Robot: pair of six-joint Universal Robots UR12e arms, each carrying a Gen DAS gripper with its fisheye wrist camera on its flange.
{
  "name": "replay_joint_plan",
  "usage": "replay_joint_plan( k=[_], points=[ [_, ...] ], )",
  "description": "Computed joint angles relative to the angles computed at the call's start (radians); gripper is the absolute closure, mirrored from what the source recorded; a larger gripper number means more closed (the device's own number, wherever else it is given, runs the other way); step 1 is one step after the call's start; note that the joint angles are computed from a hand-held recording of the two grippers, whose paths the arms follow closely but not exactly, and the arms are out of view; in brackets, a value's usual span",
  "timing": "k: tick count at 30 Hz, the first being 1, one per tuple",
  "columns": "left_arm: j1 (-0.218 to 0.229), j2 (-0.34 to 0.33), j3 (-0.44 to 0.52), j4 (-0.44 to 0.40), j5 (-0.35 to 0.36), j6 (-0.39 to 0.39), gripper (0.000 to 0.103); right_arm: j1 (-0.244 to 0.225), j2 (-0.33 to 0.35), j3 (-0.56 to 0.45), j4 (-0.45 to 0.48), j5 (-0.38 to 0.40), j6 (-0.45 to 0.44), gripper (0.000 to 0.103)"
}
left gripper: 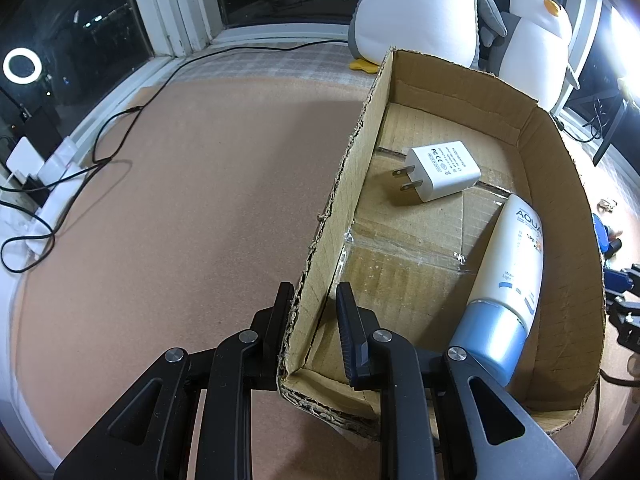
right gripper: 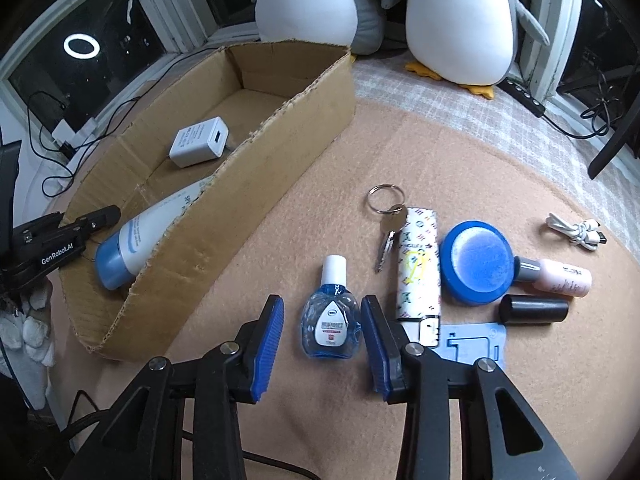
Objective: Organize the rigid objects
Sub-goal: 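Move the right gripper to the blue eye-drop bottle and grasp it, then carry the eye-drop bottle into the box and release it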
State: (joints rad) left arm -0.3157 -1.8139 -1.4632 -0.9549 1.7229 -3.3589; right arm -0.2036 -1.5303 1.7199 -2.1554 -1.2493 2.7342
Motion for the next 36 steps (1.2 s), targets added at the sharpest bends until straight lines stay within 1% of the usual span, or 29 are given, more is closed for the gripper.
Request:
replay_joint_plan(
  k=[5, 11, 14, 18, 27, 31, 36],
  points=[
    [-0.001, -0.001, 0.001, 0.0, -0.001, -0.001, 0.083, 0.017, 0.002, 0.004, -0.01, -0.036, 0.002, 0.071],
    [-0.001, -0.001, 0.002, 0.0, -0.002, -0.002, 0.083, 0.034, -0.005, 0.017, -0.037, -0.09, -0.023, 0.073],
    [-0.001, -0.001, 0.001, 0.0, -0.003, -0.003, 0.083, 0.034, -0.011, 0.025, -0.049, -0.094, -0.014, 0.073],
    [-0.002, -0.001, 0.003, -0.001, -0.007, -0.007, 0.083, 0.028, -0.023, 0.036, -0.057, -0.081, 0.006, 0.073],
    [-0.001, -0.001, 0.003, -0.001, -0.008, -0.008, 0.083, 0.003, -0.068, 0.048, -0.087, -0.014, 0.056, 0.073],
    [-0.002, -0.001, 0.003, -0.001, -0.011, -0.01, 0.083, 0.008, -0.073, 0.032, -0.101, 0.021, 0.068, 0.073],
    [-0.002, -0.001, 0.004, -0.001, -0.012, -0.009, 0.083, 0.028, -0.069, 0.006, -0.113, 0.064, 0.074, 0.073]
  ],
)
